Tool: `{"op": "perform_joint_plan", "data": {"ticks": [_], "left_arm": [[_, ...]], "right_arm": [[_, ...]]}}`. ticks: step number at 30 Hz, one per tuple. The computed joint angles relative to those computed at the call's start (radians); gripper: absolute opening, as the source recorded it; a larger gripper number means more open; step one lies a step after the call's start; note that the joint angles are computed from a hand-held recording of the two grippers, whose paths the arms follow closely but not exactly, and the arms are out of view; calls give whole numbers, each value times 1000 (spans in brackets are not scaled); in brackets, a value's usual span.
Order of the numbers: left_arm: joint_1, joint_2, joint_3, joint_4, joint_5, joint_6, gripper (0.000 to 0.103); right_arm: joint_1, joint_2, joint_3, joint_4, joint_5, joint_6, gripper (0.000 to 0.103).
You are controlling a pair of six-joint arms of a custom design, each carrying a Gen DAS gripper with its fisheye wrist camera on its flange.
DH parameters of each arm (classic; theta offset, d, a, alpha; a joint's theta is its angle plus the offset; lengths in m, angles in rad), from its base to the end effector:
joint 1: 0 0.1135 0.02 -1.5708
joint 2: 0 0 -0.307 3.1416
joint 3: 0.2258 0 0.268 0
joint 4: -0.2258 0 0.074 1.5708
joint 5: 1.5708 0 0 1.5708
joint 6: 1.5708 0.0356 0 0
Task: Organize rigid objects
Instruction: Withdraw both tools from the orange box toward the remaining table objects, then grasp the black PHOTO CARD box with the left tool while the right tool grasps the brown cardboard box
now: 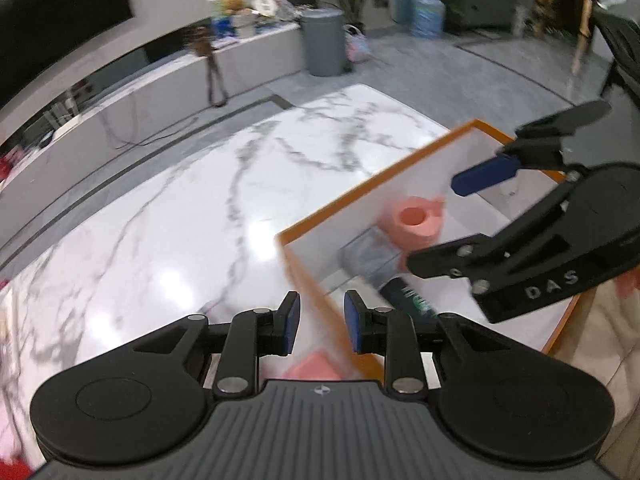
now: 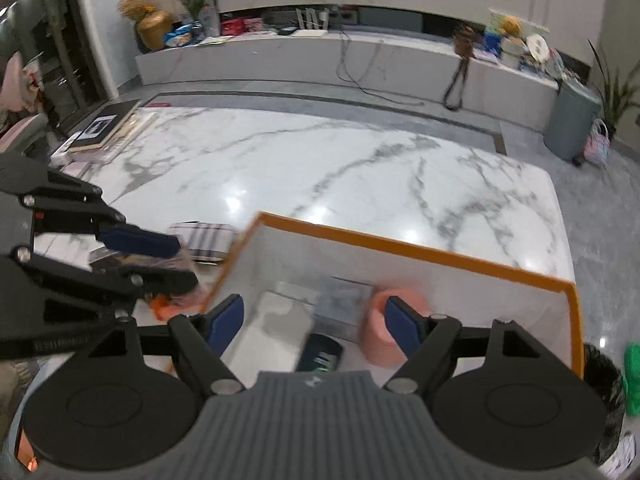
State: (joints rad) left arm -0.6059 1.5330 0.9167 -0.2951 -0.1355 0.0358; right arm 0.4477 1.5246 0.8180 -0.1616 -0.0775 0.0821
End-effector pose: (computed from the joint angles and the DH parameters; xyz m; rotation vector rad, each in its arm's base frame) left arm 0.2684 -0.1801 0.2319 0.7250 2.3633 -0.0769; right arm 0.2820 0.1385 0.2127 -0.4822 2.4157 0.3285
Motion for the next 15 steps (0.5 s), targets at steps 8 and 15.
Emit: {"op": "perform_joint_plan", "data": {"ticks": [8,15], "left_arm": [[174,-244,-178,0,44,28,32],[353,-283,-239,13,108,73,32]], "right_arm": [[177,36,45,58,51,7,76],[288,183,190,-2,52,-51,65]]}}
